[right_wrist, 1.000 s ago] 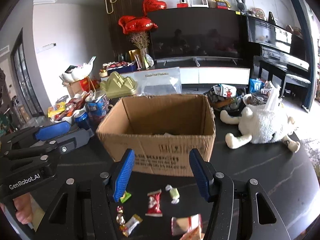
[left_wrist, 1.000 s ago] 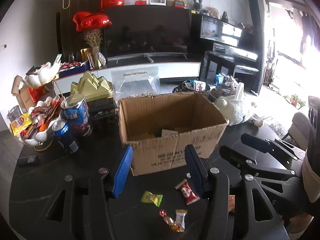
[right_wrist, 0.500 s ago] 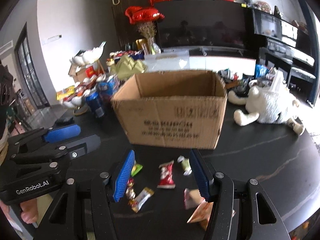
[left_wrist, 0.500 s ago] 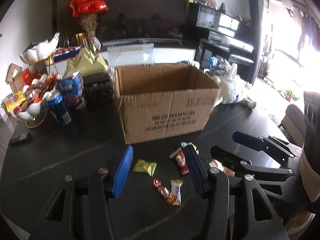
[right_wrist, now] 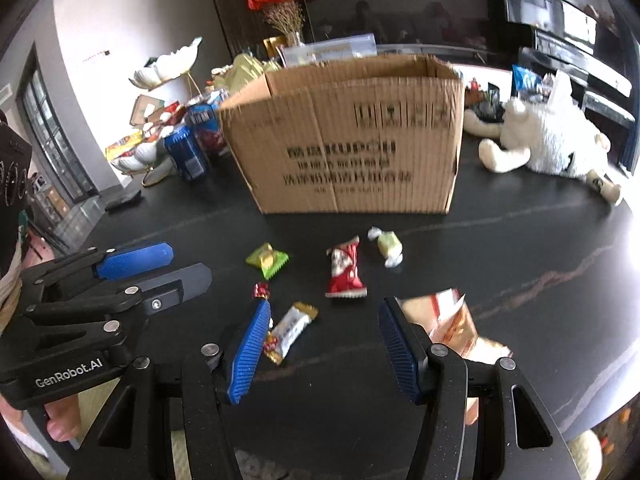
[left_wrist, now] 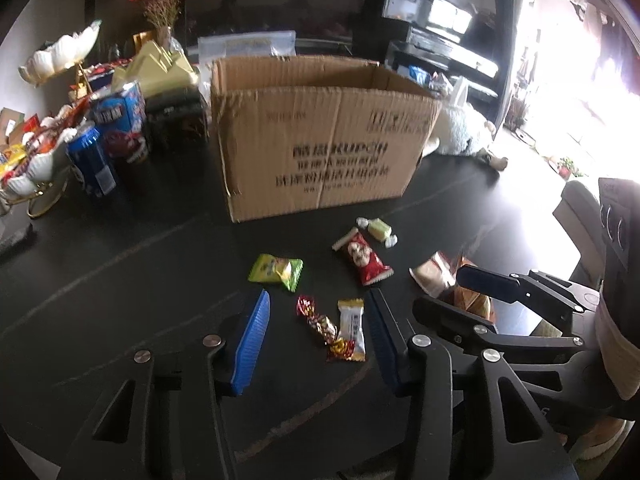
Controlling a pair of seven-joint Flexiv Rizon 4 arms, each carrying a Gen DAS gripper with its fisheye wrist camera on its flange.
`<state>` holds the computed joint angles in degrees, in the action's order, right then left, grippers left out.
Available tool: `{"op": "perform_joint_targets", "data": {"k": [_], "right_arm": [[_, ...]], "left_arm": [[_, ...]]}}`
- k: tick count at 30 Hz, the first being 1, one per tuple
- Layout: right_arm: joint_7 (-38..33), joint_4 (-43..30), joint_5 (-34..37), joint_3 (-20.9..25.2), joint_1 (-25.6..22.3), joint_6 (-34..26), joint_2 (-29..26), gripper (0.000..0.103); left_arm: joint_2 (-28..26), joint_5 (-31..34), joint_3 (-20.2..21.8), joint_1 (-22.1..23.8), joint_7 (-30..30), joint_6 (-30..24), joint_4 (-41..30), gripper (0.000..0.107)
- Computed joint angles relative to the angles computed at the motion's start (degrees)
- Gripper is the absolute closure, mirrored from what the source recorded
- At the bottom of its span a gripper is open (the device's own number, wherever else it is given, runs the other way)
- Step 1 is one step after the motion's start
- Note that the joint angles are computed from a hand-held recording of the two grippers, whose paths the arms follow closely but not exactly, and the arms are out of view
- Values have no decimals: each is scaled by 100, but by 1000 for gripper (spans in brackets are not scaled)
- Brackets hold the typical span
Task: Organize snacks
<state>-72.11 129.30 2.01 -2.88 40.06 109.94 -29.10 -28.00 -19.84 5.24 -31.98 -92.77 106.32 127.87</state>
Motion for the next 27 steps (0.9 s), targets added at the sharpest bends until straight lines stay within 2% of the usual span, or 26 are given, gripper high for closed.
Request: {"op": "perform_joint_targets", "data": {"k": [4, 6, 9, 18, 27], "right_arm": [[56, 16, -44, 105, -90, -54, -78, 45], [78, 25, -58, 108, -79, -69, -109, 46], [117, 8, -44, 39, -17, -87, -153, 46], [322, -103, -205, 180, -196, -212, -290, 50], [447, -176, -402, 280, -338, -267, -368, 54]], "left_arm": [[-151, 219, -399, 437, -50, -25, -16, 63], [-225, 411, -744, 812, -109, -51, -31, 68], [-339, 595, -976, 1076, -190, -118, -90, 70], [-595, 810, -1019, 1191, -312, -446, -324, 76], [-743, 936, -1190, 1400, -409, -472, -461, 85]]}}
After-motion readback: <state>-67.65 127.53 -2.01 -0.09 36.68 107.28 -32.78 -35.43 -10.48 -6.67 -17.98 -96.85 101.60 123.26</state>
